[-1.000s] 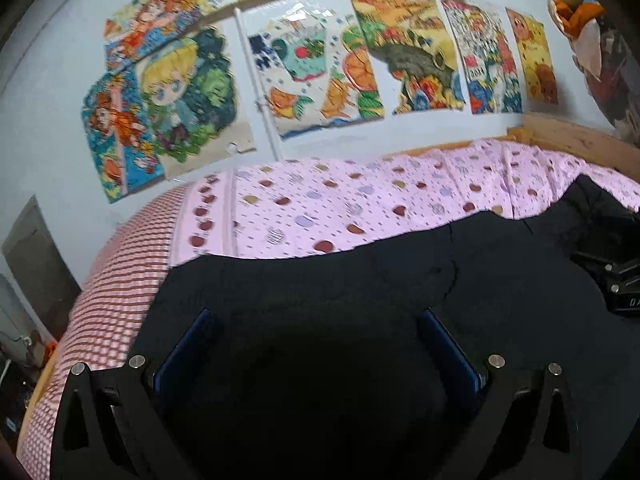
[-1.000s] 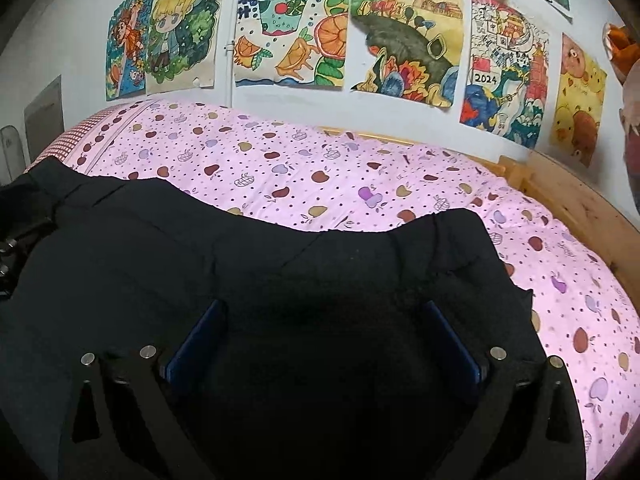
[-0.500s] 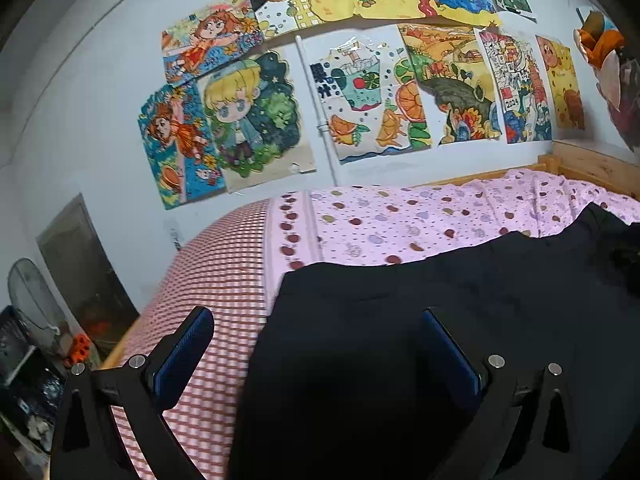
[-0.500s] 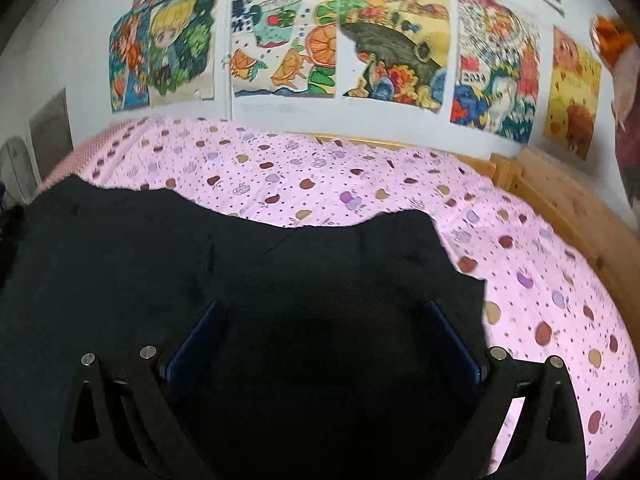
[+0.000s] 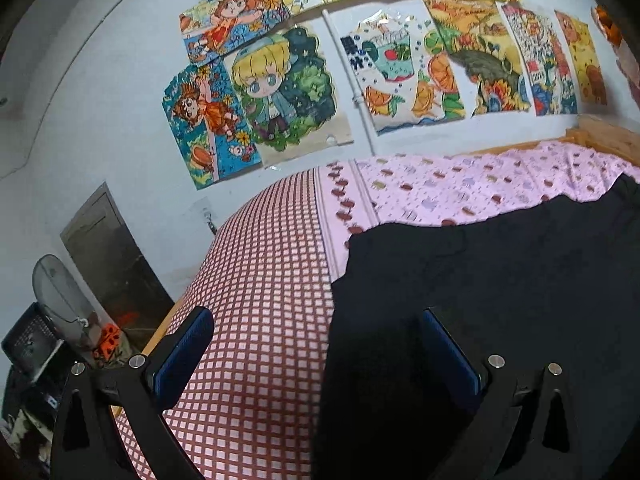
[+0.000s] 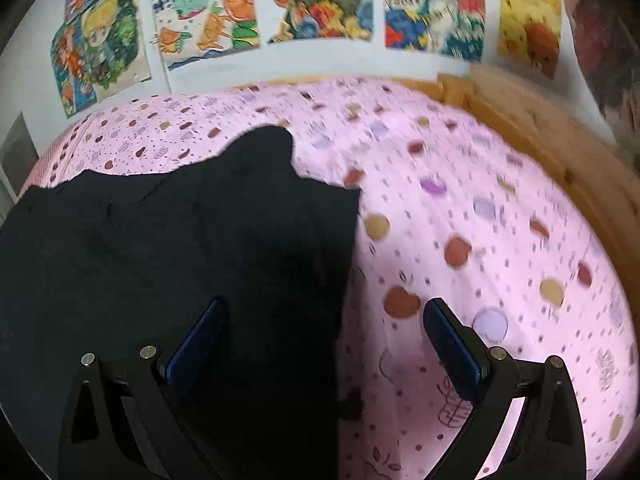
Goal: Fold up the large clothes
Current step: 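Grasp the folded black jacket edge with both grippers and lift it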
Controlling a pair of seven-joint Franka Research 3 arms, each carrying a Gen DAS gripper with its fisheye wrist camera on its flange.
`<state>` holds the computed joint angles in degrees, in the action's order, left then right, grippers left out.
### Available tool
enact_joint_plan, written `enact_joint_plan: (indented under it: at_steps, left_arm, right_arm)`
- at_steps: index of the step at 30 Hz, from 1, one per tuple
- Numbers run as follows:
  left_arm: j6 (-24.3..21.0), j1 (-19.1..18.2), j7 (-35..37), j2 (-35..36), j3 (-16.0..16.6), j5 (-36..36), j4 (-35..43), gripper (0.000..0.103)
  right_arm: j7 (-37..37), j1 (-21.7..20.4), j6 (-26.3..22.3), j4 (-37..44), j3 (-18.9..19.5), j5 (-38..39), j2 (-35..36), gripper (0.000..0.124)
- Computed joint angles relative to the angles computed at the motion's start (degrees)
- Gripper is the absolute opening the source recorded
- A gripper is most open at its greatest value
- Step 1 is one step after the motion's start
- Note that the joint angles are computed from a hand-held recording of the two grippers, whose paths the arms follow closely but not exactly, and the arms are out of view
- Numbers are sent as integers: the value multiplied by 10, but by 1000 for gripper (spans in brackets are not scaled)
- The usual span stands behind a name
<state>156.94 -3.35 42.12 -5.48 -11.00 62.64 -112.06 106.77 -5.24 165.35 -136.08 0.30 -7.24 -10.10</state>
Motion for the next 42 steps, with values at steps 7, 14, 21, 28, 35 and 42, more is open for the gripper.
enact_joint_plan:
  at_steps: [7,14,21,28,35,42]
  left_arm:
    - [-20,-3,45,14,9,-69,5,103]
    - [-16,-8,103,27,14,-133,6,103]
    - [-5,-13,289,51,26,-369,15,103]
    - [-84,13,615,86,23,-836,62,103]
    - [-138,28,762,105,9,-961,87,103]
    - [-246,41,808,157,2,-1010,162,103]
  right_arm:
    - [-46,17,11,-7,-12,52,7,98]
    - [-135,51,16,-13,-38,150,8,98]
    - [-268,89,21,-11,-62,308,17,101]
    - [-421,104,-23,17,-74,475,36,102]
    - [-535,91,-72,46,-66,597,57,102]
    - [-635,71,-138,77,-60,700,77,102]
